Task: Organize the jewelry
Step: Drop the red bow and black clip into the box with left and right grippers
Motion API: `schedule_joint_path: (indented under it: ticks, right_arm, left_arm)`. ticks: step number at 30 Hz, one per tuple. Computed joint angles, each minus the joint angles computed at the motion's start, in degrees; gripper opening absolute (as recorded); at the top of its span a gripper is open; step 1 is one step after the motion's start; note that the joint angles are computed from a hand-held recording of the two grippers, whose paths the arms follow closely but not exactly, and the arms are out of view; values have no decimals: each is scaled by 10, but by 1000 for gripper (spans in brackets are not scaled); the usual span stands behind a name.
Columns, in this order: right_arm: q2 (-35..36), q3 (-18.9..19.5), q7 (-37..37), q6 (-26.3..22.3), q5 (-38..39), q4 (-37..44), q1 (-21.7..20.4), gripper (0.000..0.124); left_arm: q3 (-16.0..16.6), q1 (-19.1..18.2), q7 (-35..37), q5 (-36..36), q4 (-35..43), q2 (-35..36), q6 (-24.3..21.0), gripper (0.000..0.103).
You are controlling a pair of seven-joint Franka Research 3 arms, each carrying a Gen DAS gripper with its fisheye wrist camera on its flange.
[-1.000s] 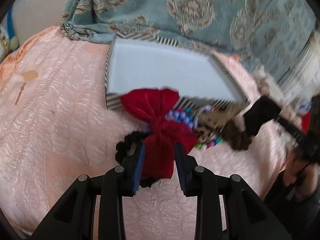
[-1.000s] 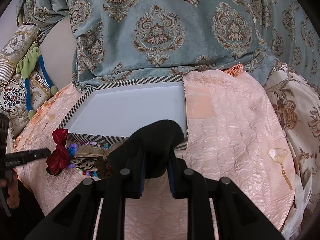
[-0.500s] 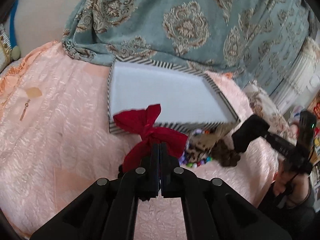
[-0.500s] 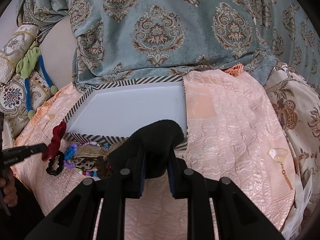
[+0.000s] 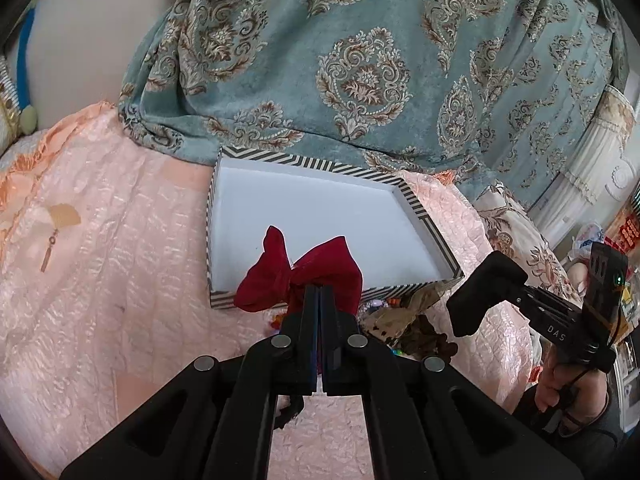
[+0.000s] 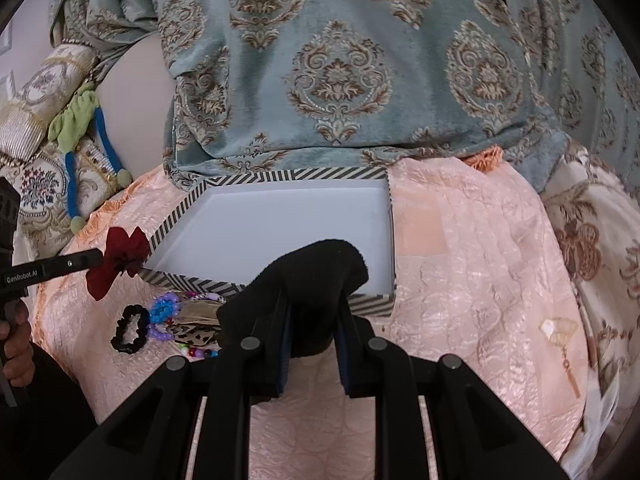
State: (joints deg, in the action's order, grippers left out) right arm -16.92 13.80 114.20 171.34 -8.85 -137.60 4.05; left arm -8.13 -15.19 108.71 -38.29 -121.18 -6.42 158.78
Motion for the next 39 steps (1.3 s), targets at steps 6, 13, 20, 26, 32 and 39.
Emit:
schedule_joint_path:
  ticks: [6,13,20,26,32,39]
  right_arm:
    - [19,-18,-35,-24,1,43,15,19]
    - [73,-37,-63,-44,-19,132,24,19]
    - [148,-74,-3,-25,-68,206,46,19]
    - [193,-110,-6,-27,-42,221,72,19]
    - [211,-135,0,-13,-53,231,93,19]
    - [250,-133,-64,-12,42,258,93,19]
  left_arm:
    - [-4,9,-28,28,16,14,1,0]
    - [-12,18,-68,71,29,28,6,0]
    - [-26,28,-108,134,73,60,7,0]
    - [-40,37,-164,228,124,104,16,0]
    - [-51,45,-206,321,196,166,5,0]
    - [-50,50,-259,387,263,244,-5,0]
